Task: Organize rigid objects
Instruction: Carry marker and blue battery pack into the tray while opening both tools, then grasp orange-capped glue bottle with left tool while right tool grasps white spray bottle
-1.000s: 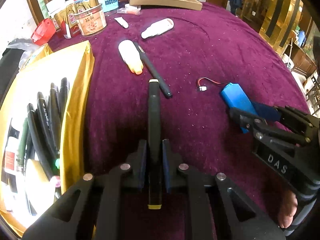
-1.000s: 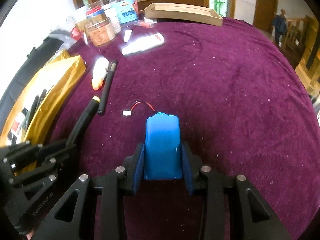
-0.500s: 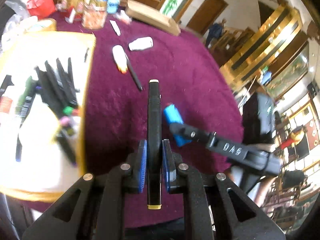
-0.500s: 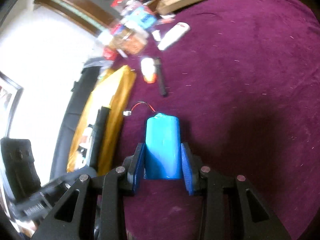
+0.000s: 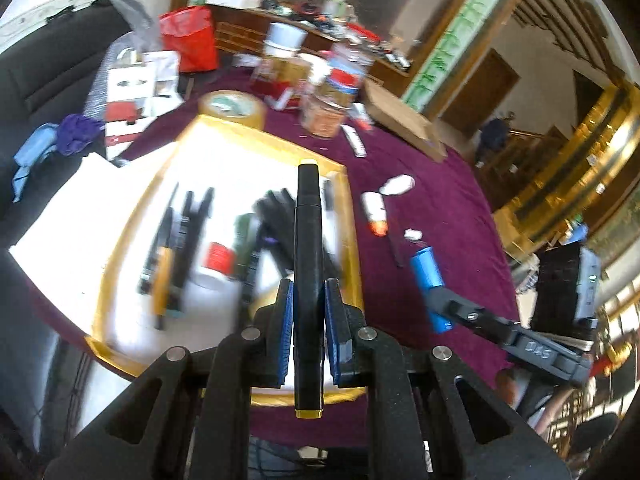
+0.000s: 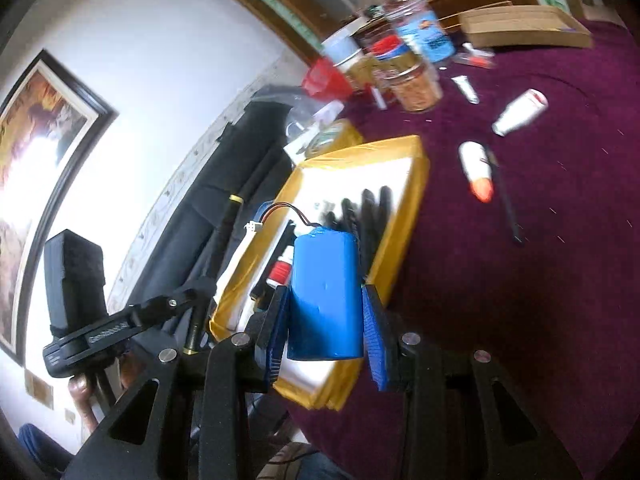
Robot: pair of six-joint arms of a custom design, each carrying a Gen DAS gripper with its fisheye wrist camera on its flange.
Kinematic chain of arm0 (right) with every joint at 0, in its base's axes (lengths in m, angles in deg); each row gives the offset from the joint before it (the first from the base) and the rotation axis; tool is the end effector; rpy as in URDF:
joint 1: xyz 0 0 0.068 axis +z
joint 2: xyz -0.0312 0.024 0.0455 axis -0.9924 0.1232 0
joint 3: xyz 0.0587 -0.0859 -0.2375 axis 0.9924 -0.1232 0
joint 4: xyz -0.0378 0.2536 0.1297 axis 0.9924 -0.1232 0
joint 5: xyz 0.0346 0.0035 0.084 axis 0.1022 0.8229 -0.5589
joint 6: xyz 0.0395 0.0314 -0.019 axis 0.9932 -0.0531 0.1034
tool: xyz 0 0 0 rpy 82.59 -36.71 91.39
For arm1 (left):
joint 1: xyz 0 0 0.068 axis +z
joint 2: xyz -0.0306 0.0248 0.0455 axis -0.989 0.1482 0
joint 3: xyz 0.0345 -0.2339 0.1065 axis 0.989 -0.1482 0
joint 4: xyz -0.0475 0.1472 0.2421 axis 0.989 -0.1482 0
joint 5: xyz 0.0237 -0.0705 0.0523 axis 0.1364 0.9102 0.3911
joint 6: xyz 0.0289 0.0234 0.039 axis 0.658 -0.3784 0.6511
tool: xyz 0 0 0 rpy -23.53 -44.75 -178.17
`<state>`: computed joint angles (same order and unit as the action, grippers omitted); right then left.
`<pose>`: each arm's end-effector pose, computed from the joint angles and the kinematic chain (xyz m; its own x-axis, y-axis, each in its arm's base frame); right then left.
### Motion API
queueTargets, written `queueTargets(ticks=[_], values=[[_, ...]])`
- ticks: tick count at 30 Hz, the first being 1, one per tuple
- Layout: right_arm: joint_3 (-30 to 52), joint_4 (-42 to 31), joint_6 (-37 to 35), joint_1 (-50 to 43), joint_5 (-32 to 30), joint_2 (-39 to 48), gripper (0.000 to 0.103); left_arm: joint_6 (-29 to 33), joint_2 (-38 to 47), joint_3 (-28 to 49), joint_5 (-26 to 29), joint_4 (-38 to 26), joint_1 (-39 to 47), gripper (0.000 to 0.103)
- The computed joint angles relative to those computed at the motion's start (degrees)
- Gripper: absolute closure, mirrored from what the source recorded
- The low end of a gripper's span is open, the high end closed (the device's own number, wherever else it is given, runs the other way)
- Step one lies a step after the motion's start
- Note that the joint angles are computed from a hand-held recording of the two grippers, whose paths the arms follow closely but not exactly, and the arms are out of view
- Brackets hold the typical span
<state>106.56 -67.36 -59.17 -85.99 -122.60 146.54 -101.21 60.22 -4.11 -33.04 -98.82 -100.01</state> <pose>0.2909 0.0071 0.2162 -0.8369 0.2043 -0.5079 -0.1887 0.7633 0.6179 0.3277 -0.1175 0.2592 -0.8340 -0.0783 -0.5462 0.1572 0.9152 -0.3712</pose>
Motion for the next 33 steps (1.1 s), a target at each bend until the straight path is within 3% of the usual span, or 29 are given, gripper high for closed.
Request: queueTargets(ticks=[4, 15, 23, 29, 33], values=[[5.14, 2.57, 0.56, 4.96, 4.81, 7.67, 0.071, 2.34, 4.64, 1.82, 0.32, 0.67, 4.51, 0.091], [17.68, 3.62, 1.12, 8.94, 9.71, 25.85, 0.071, 4.81, 17.36, 9.0, -0.26, -0.93, 9.65, 0.091], [22.9, 4.08, 0.44, 11.94, 17.01, 31.02, 0.071, 7.04, 22.61, 13.62, -3.6, -2.25, 8.98, 0.091], [23.53, 4.59, 0.1, 13.31, 19.04, 32.16, 0.071, 8.8, 25.07, 15.56, -5.21, -3.38, 8.47, 0.091], [23.72, 3.94, 0.46, 12.87, 17.6, 32.0, 0.07, 9.15, 23.82, 14.15, -9.37, -2.05, 6.96, 0.086]])
